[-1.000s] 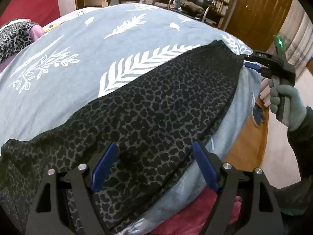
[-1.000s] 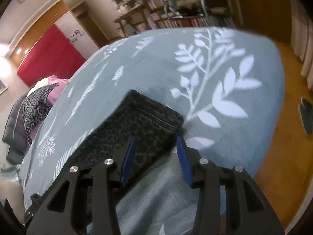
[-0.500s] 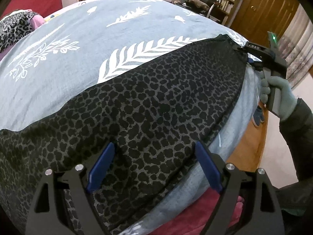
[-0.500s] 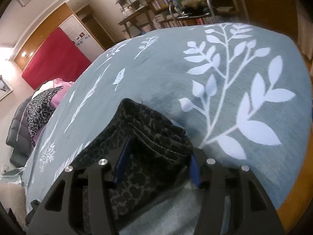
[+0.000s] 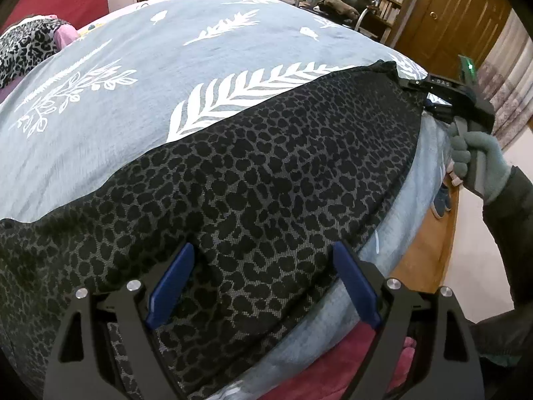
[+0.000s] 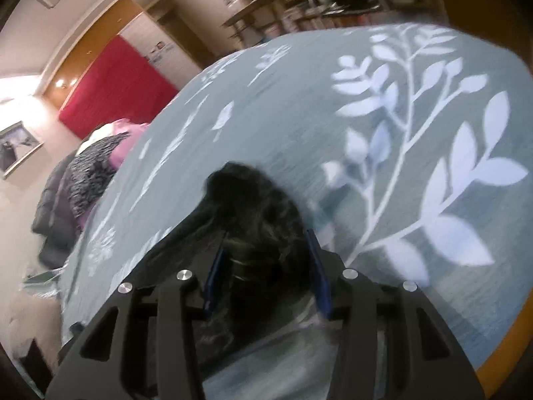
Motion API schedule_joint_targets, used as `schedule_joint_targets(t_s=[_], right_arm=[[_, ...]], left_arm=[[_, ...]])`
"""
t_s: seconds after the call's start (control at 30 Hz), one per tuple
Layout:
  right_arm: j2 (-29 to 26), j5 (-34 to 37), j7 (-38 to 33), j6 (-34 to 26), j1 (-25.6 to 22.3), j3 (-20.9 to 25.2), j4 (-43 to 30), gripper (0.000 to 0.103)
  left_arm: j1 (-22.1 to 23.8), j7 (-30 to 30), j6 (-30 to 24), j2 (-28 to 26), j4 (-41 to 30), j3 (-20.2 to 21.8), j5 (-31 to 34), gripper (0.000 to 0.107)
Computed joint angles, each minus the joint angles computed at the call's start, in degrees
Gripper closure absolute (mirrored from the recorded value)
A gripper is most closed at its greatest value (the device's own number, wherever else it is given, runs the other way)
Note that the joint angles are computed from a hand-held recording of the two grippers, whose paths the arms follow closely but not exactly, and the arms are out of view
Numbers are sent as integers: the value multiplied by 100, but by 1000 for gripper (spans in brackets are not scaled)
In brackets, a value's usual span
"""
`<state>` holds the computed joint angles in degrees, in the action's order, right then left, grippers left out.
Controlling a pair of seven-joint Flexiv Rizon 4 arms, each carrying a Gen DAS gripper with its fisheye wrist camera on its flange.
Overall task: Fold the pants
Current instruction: 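Lift the hems with the right tool and fold them toward the waistband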
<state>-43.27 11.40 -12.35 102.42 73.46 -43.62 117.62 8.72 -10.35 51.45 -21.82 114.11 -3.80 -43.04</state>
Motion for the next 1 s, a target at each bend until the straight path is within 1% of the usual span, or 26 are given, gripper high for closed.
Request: schedule_joint_targets(t_s=[0.13,0.2,0.23,0.3,0.33,0.37,0.5,0.6,0.7,0.77,0.9,0.93,1.0], right_arm=[[-9,340,4,519,-119,205,72,57],[-6,542,-84,917,-361,527,-30,57],[20,589,-147,1332,-660,884,-88,57],[-2,678,-195,1936,-1043,1382,-177,55],[-17,746,-223,2125,-1117,1526,-202,49],[-31,842,-257,2300,-1159,1638,-200,47],[-64,1351,-462,2443,-1085,1727,-296,46],[-52,1605,-576,2788,-1189,1977,-301,42],[45,1741,-888,2571,-1155,2007,-371,41],[105,1892,-1135,2370,-1050,1947,-408,39],[194,2082,-1625,1874,-892,1793,-537,30],[212,2110,-1772,1620,-812,1671,-598,29],[217,2229,-1922,880,-442,1169,-672,30]], left_arm=[[-7,17,8,4,0,5,36,21],[-1,4,-8,-1,-5,4,26,22],[1,9,-6,3,1,3,18,22],[2,26,8,4,12,-2,-1,22],[2,28,7,2,12,-3,-6,22],[5,28,0,2,11,-4,-13,22],[17,23,-31,1,0,3,-32,22],[32,5,-59,7,-11,13,-53,22],[47,-53,-117,5,-42,26,-60,22],[69,-162,-227,-6,-107,42,-63,22],[88,-222,-202,-2,-153,43,-147,22],[95,-249,-205,-13,-173,50,-154,22],[104,-350,-217,-44,-222,68,-139,22]])
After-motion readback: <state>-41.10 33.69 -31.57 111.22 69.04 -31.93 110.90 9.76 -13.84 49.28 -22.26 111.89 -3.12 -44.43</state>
